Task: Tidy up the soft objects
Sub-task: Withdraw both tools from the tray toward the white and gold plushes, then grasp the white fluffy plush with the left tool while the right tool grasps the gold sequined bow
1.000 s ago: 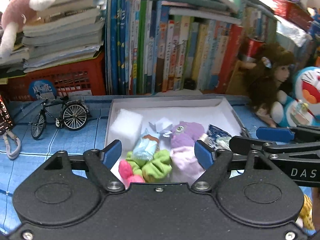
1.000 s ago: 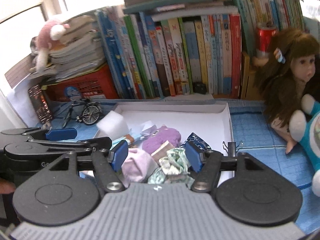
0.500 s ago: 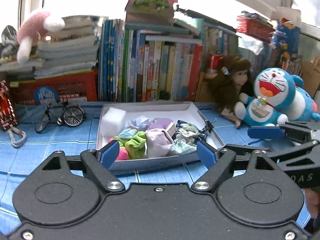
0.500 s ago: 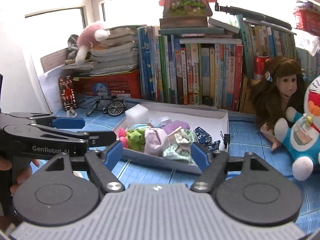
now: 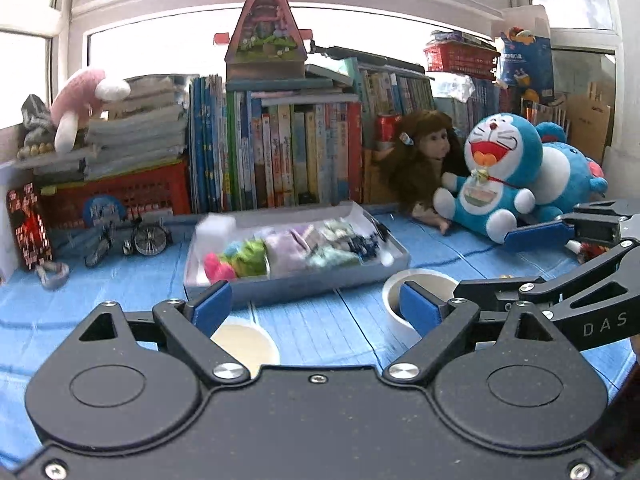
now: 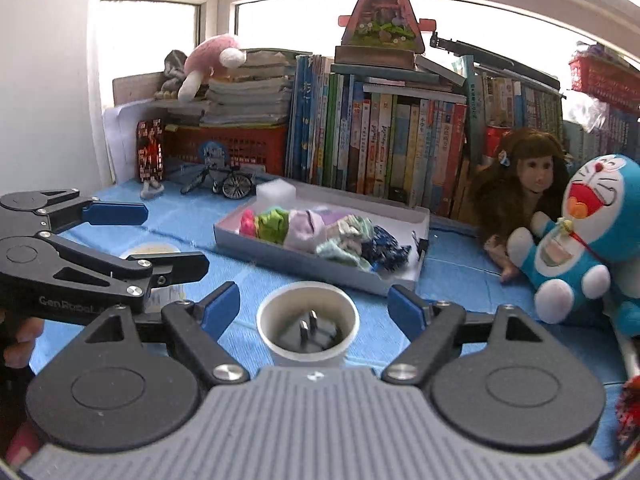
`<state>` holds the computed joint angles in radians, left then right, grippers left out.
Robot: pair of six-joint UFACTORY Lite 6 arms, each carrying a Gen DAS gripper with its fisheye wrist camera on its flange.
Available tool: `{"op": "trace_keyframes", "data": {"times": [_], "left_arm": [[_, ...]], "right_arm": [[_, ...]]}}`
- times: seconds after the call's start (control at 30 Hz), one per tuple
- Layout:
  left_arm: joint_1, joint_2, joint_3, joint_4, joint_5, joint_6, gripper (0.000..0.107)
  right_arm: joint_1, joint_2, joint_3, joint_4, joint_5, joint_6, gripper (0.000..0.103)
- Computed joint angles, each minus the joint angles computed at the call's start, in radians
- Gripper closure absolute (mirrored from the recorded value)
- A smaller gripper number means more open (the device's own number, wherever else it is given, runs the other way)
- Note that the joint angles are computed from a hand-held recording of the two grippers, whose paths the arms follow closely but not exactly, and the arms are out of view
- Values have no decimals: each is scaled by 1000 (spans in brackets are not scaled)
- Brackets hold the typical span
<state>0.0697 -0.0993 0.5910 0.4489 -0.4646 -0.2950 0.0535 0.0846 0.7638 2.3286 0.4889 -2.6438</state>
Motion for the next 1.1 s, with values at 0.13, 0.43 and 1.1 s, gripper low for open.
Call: {"op": "trace_keyframes", "data": {"times": [0.13, 0.43, 1.1], "left_arm": [[-50, -26, -78, -72, -1, 4, 17], [-218, 42, -112, -331, -49, 148, 17], [-542, 413, 102, -612, -181, 201, 40]], "right_arm": [[-36, -45, -85, 4, 20, -52, 14], [-206, -77, -173, -91, 33, -85, 13], [-362, 173, -5, -60, 18, -73, 38]]}}
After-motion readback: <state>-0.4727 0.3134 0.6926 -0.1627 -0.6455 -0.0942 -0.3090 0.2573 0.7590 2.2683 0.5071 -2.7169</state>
